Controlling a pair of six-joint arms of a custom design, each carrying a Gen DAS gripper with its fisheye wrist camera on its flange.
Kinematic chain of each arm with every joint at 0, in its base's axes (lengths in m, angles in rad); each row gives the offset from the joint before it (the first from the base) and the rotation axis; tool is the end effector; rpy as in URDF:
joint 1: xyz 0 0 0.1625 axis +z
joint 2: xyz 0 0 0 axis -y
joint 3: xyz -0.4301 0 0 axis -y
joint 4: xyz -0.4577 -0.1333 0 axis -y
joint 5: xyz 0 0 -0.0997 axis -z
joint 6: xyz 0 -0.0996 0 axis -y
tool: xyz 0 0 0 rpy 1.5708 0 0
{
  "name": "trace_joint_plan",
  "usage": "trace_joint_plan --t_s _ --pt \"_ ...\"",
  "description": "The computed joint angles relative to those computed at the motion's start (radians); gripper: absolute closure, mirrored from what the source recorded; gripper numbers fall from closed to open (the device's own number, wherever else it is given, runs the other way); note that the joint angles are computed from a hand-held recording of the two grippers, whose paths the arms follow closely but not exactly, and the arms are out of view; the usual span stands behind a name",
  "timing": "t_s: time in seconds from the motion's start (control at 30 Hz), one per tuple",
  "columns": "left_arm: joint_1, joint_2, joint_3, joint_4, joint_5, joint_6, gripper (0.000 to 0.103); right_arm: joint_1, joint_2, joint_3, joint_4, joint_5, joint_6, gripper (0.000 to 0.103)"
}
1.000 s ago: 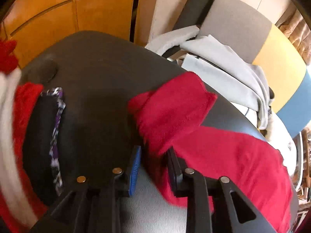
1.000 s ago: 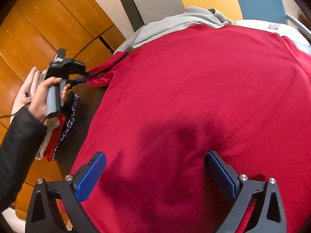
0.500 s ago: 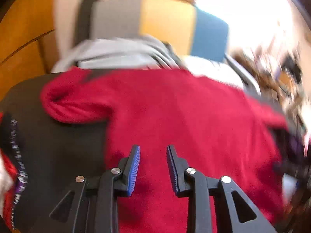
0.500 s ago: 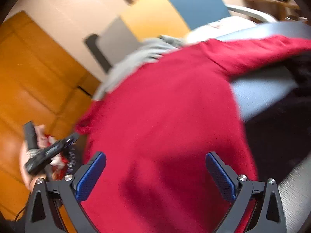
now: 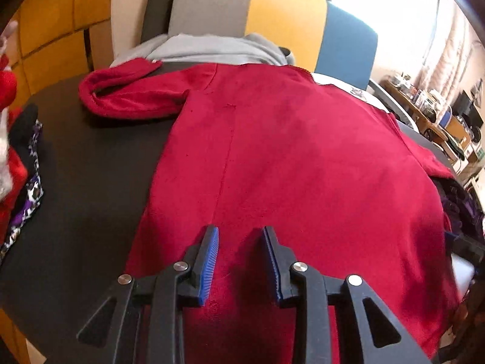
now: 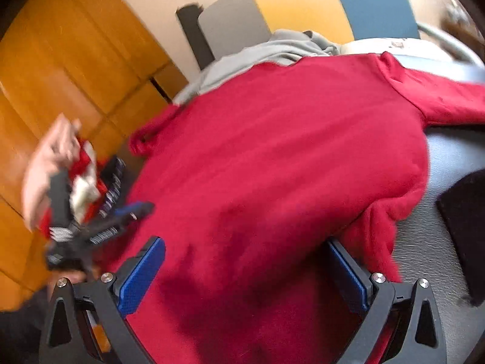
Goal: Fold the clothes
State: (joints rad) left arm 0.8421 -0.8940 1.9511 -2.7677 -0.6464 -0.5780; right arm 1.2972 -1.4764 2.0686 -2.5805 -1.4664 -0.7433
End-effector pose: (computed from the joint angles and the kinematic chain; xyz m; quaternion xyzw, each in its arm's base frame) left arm -0.2417 -0.5904 0.0537 0.0362 0.8927 -0.3200 0.3152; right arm -0.0107 -0.5699 0.2851 0.2379 -0.9476 0.2056 0.0562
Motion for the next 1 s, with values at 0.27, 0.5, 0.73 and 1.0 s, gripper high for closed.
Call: trace_joint_plan --t_s 0.27,0.5,0.73,1.0 --pt "0.006 0.035 -0.059 -0.024 0.007 0.040 0.072 -0.145 0.013 -0.242 0.095 0.003 0.153 0.000" --pt "0.020 0.050 -0.066 0.016 -0.001 -0.008 0.072 -0.180 0.171 -0.538 0.067 -0.188 0.288 0.003" --pt "0.015 0.051 -0.080 0.038 0.004 0.001 0.072 -0.184 0.242 -0.681 0.064 -0.194 0.386 0.002" --pt "0.045 0.142 -0.243 -0.143 0.018 0.335 0.072 -0.075 0.141 -0.467 -0.142 -0.172 0.206 0.001"
